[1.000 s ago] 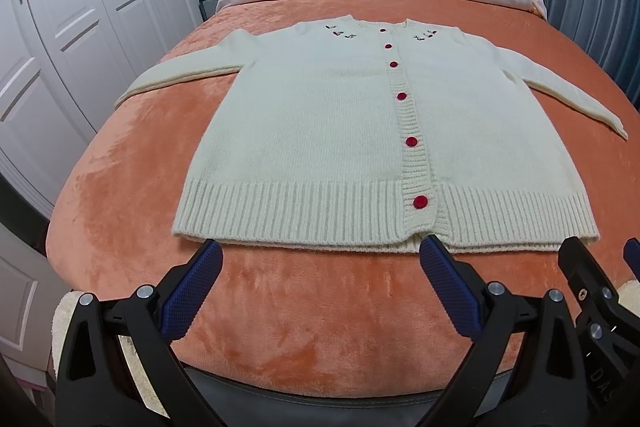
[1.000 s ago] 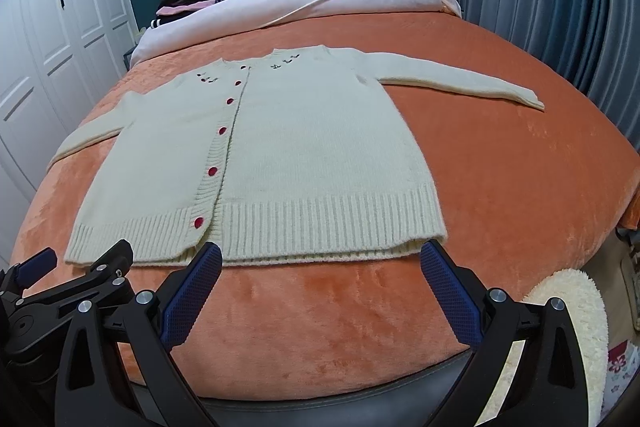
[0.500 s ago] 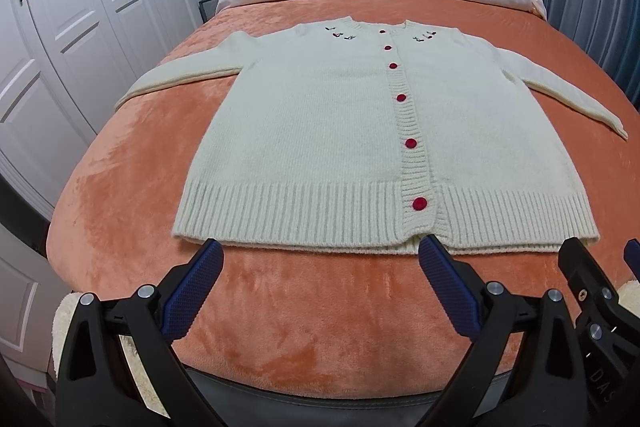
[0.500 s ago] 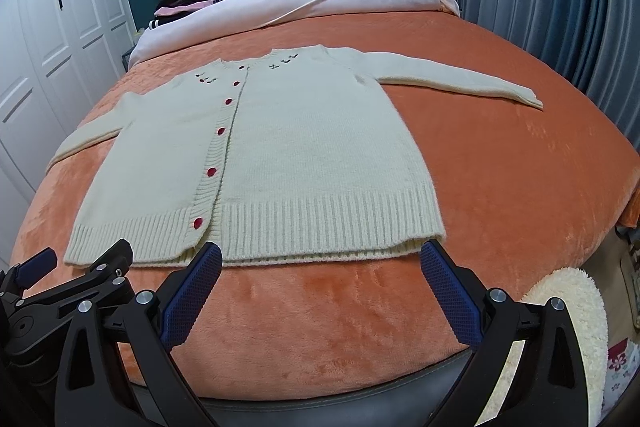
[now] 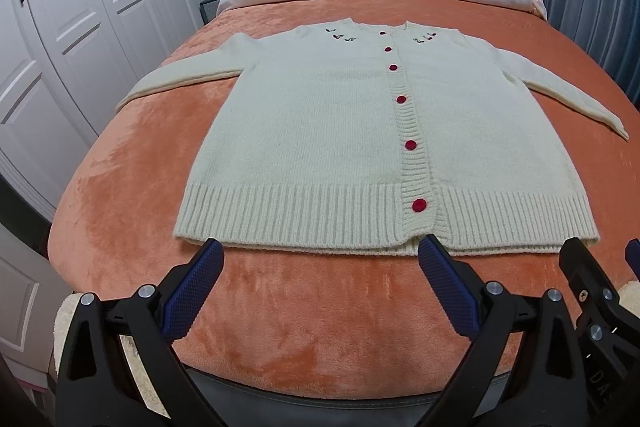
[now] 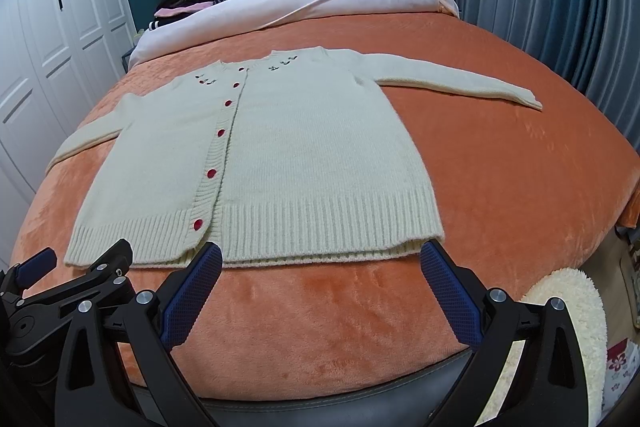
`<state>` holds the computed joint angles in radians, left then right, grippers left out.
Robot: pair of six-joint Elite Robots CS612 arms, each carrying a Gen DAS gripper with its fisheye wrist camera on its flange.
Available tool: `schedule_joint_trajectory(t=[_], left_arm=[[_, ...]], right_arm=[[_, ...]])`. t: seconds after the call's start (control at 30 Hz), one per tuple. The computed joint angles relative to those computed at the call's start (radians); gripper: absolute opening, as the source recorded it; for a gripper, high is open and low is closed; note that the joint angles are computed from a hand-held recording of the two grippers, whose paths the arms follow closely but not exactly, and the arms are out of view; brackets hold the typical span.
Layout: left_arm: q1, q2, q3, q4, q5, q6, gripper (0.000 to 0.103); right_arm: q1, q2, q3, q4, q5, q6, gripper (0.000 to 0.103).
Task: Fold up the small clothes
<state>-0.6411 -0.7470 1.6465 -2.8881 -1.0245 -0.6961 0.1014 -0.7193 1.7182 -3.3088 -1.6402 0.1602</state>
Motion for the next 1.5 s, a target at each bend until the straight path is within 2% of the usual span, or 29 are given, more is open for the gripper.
schedule_joint_trajectory(t=[1.23, 1.5], left_arm=[[-0.003, 0.000, -0.004, 0.007, 0.002, 0.005, 0.093], [0.006, 0.019, -0.020, -0.003, -0.029, 0.014, 0.097]], right_arm=[[-0.001, 0.001, 0.002, 0.001, -0.003, 0.011, 0.098], [-0.027, 0.017, -0.014, 0.014, 0.064, 0.001, 0.098]])
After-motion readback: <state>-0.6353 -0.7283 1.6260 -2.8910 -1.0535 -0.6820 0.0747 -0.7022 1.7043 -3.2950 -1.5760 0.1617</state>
